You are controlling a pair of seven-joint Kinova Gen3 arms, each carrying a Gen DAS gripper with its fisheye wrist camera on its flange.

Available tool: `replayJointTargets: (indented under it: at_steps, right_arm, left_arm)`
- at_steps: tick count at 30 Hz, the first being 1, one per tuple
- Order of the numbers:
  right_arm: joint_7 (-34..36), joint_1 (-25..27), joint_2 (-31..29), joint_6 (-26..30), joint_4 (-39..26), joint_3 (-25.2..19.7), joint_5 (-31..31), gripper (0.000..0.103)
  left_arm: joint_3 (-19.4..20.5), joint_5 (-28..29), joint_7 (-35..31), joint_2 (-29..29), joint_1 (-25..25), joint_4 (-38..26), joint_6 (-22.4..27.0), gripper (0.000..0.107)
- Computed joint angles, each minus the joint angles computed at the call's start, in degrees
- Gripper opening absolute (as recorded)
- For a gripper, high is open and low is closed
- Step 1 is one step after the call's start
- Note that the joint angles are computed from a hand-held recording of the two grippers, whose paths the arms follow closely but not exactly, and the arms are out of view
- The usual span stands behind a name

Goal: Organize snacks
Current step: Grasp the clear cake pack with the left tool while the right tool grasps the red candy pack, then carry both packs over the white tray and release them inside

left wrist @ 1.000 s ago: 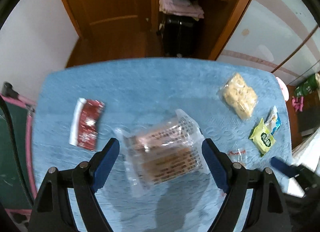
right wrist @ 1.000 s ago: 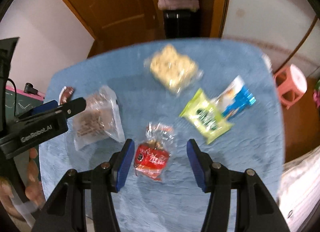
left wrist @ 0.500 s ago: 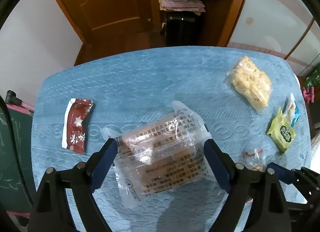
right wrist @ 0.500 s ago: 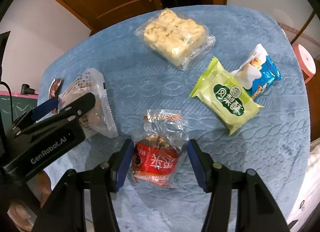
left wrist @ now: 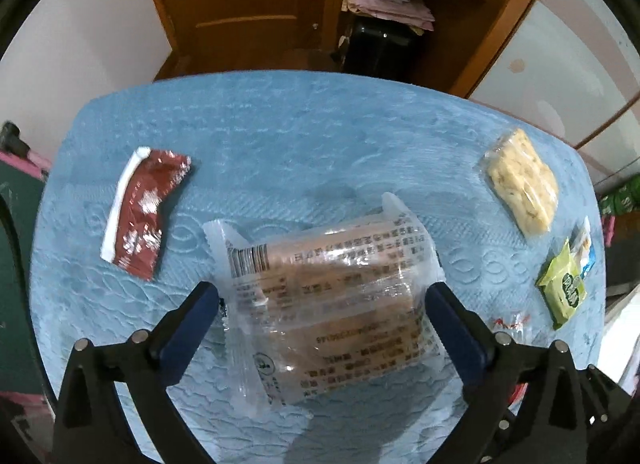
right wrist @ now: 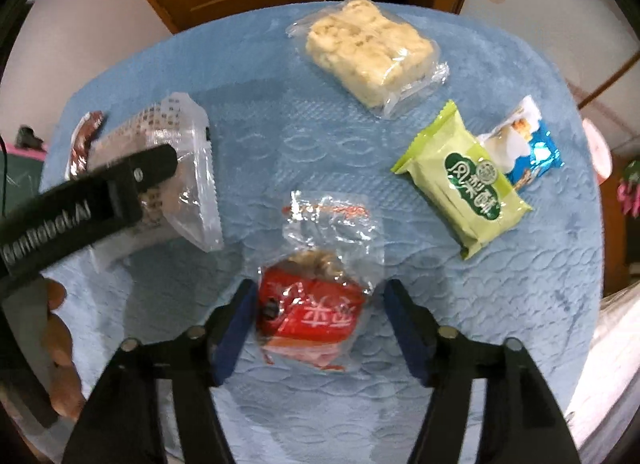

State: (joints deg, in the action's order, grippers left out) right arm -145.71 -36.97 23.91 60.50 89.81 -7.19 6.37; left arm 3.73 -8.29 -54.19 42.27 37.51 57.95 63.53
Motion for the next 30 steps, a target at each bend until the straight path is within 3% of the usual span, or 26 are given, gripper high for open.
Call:
replayJointTargets:
  at_steps: [5, 10, 18, 30]
  right_arm:
    - [-0.4, -0.6, -0.7, -0.7, 1.0, -0.1, 0.9, 0.056]
    - [-0.5, -0.9, -1.1, -0.4, 1.5, -0.2, 1.4, 0.055]
    - [-2.5, -2.7, -0.8, 1.6, 0.4, -0.2, 2.8, 0.054]
    - [-7.4, -4.7, -8.6, 5.1, 2.8, -1.9, 6.1, 0.054]
  left_arm:
    - [0.7, 0.5, -1.4, -0.6, -0.5, 1.4, -0.7, 0.100]
    - [0.0, -1.2, -1.8, -0.1, 1.3, 0.0, 0.3, 0.084]
    - [0.2, -3.1, -3.6, -2.8, 3.2, 2.1, 0.8, 0.066]
    - [2.1, -2.3, -3.8, -11.7, 3.0, 9.3, 0.2, 0.064]
